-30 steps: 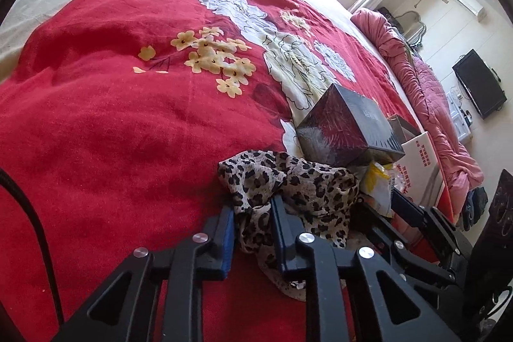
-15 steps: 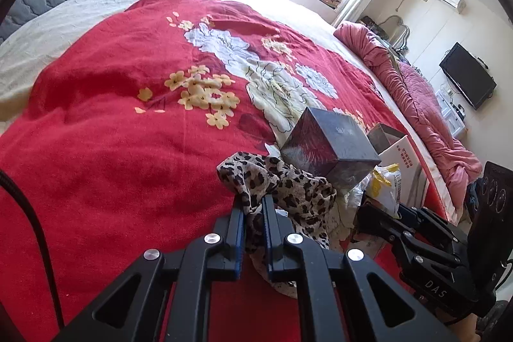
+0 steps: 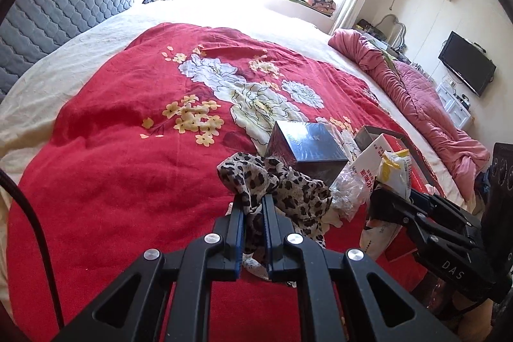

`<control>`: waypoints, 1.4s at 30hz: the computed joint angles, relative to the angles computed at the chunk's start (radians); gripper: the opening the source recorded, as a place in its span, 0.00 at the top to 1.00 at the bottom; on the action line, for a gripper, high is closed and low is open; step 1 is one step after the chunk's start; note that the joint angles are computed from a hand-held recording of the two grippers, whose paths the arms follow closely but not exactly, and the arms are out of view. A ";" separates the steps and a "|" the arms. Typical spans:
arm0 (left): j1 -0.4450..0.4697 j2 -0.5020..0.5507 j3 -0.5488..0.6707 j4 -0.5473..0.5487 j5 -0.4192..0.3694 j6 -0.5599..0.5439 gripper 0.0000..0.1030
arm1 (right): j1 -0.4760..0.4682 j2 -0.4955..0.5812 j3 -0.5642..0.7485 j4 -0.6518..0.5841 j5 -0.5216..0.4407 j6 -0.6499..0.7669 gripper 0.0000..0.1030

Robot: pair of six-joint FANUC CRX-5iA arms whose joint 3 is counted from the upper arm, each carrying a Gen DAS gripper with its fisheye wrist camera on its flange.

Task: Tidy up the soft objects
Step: 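Carry the scrunchie with the left tool while the right tool carries the snack bag over the tray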

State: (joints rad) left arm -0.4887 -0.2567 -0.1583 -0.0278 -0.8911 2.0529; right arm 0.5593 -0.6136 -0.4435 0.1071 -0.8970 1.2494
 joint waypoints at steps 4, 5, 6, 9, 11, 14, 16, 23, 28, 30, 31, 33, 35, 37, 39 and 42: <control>-0.064 0.012 0.059 -0.081 -0.043 0.067 0.90 | -0.014 -0.026 0.007 -0.010 -0.008 0.008 0.62; -0.084 0.016 0.078 -0.109 -0.056 0.082 0.90 | -0.015 -0.032 0.007 -0.006 -0.009 0.006 0.62; -0.102 0.022 0.098 -0.134 -0.071 0.096 0.90 | -0.014 -0.039 0.006 0.003 -0.010 0.000 0.62; -0.148 0.040 0.151 -0.185 -0.107 0.121 0.90 | -0.023 -0.064 0.008 0.005 -0.008 -0.001 0.62; -0.178 0.058 0.191 -0.217 -0.135 0.135 0.90 | -0.027 -0.082 0.007 0.014 -0.006 -0.005 0.62; -0.221 0.082 0.243 -0.260 -0.171 0.164 0.90 | -0.048 -0.106 0.012 0.009 -0.004 0.002 0.63; -0.244 0.098 0.272 -0.281 -0.190 0.189 0.90 | -0.064 -0.120 0.014 0.005 0.002 0.002 0.63; -0.304 0.156 0.367 -0.300 -0.231 0.196 0.90 | -0.153 -0.147 0.046 -0.047 0.008 0.039 0.63; -0.339 0.202 0.432 -0.302 -0.235 0.181 0.90 | -0.204 -0.169 0.056 -0.069 0.009 0.054 0.63; -0.360 0.229 0.473 -0.315 -0.248 0.168 0.90 | -0.227 -0.172 0.063 -0.085 0.009 0.064 0.63; -0.363 0.238 0.485 -0.308 -0.247 0.160 0.90 | -0.244 -0.173 0.068 -0.098 0.007 0.073 0.63; -0.374 0.260 0.518 -0.304 -0.248 0.146 0.90 | -0.271 -0.175 0.074 -0.110 0.013 0.087 0.63; -0.389 0.287 0.560 -0.310 -0.257 0.130 0.90 | -0.301 -0.172 0.082 -0.124 0.019 0.106 0.63; -0.395 0.313 0.596 -0.298 -0.256 0.113 0.90 | -0.352 -0.166 0.094 -0.160 0.021 0.132 0.63; -0.407 0.341 0.637 -0.300 -0.264 0.099 0.90 | -0.400 -0.158 0.107 -0.193 0.020 0.161 0.63; -0.420 0.375 0.686 -0.307 -0.271 0.083 0.90 | -0.499 -0.139 0.137 -0.280 0.010 0.231 0.63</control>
State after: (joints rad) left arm -0.9089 0.1181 0.5280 -0.3343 -1.1623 2.1357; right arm 0.0604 -0.7530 -0.3067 -0.1731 -0.8868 1.4807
